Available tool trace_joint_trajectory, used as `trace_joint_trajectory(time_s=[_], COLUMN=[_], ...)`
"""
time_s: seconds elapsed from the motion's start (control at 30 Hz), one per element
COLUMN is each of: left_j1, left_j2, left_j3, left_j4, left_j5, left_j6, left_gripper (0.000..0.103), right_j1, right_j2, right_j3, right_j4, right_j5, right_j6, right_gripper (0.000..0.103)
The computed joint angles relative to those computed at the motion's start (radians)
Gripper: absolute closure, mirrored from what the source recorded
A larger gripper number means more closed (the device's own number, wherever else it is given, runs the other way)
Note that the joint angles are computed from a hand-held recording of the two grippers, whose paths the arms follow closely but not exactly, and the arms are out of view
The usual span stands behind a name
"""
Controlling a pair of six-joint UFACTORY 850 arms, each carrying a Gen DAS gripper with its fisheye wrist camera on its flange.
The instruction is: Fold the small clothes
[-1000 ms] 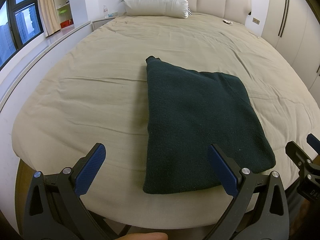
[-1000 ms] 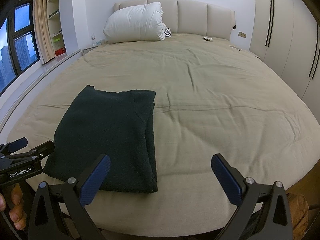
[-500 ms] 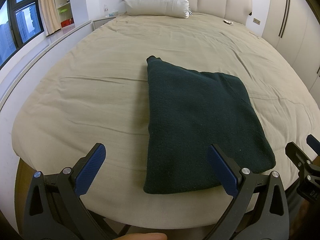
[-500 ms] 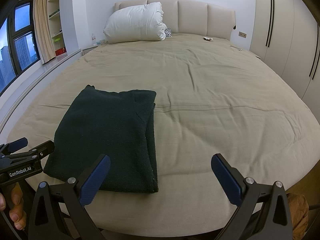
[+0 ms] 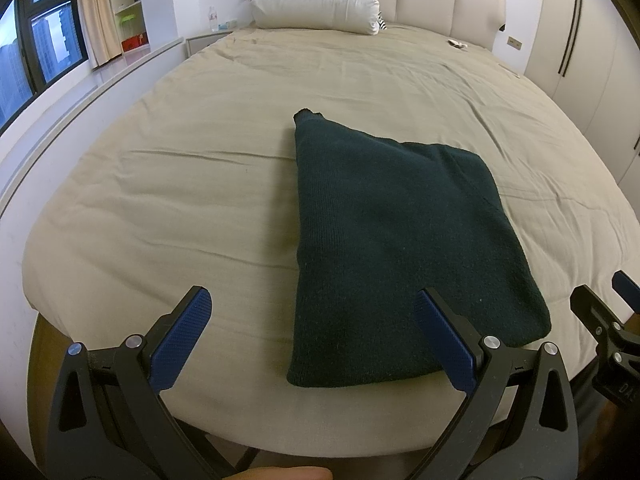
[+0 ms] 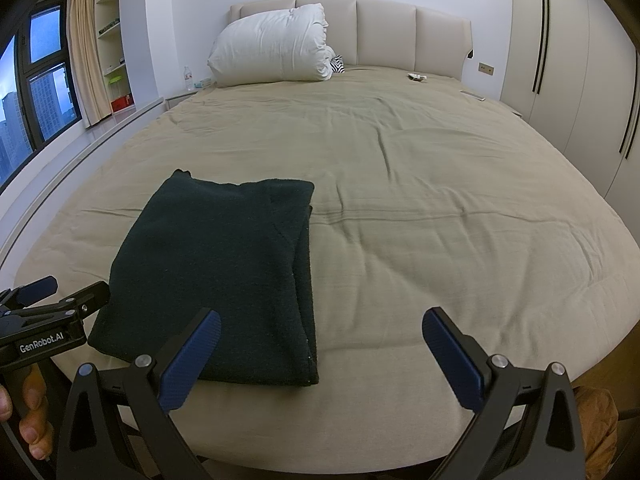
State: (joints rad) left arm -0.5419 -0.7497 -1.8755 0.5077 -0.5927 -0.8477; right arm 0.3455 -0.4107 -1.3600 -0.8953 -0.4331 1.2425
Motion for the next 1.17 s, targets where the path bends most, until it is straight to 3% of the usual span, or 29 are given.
trace_joint_trajectory(time_s=[1.17], left_j1=[-0.009], left_j2=[0.013], left_j3=[0.026], left_j4=[0.026], left_j5=[0.006], left_j6=[-0.053], left_gripper=[0.000], right_j1=[0.015], right_j2=[0.009], right_j3=[0.012], right_j4=[0.006], right_j5=[-0.002], right_j6=[0.012], right_gripper=[0.000])
